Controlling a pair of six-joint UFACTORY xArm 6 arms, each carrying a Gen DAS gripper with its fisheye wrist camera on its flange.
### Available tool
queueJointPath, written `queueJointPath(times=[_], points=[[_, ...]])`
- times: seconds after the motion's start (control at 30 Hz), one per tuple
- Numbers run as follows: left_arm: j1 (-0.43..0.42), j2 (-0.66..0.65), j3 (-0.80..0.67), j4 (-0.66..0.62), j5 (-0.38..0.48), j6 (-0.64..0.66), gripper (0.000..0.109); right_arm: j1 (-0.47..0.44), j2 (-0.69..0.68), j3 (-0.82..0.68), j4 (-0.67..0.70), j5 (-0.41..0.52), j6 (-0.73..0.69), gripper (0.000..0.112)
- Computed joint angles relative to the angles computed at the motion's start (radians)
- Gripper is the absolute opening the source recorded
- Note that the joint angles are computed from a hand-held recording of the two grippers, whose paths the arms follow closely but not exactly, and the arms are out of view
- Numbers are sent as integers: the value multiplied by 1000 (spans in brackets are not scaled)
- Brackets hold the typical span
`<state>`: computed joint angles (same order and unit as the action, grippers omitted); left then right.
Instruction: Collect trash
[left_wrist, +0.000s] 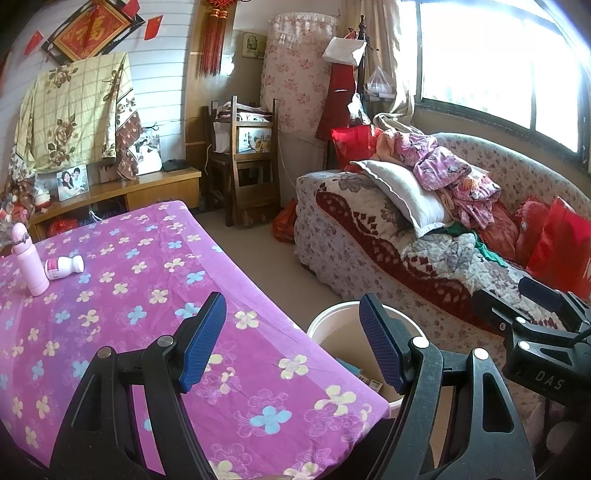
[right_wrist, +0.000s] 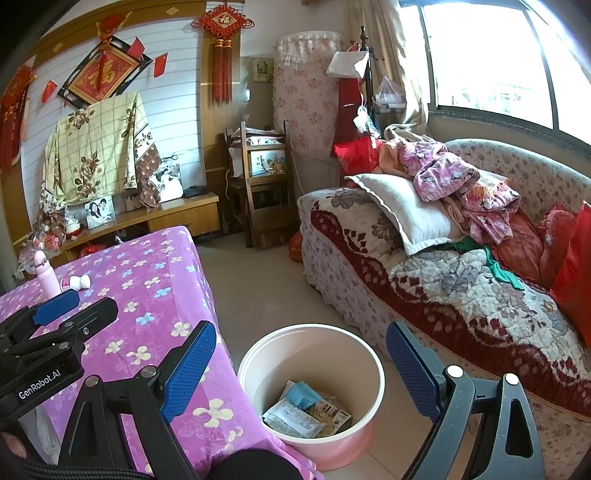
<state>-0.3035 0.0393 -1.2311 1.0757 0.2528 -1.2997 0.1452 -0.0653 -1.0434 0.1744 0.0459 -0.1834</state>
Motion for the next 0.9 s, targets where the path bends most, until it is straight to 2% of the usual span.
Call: queueJointPath(times=[0.6,0.9], points=[[5,-1,2,17,-2,-12,74,-3,2,0,-9,0,9,92],[36,-6,26,57,-42,-19,74,-3,3,12,20,-6,-22,92]])
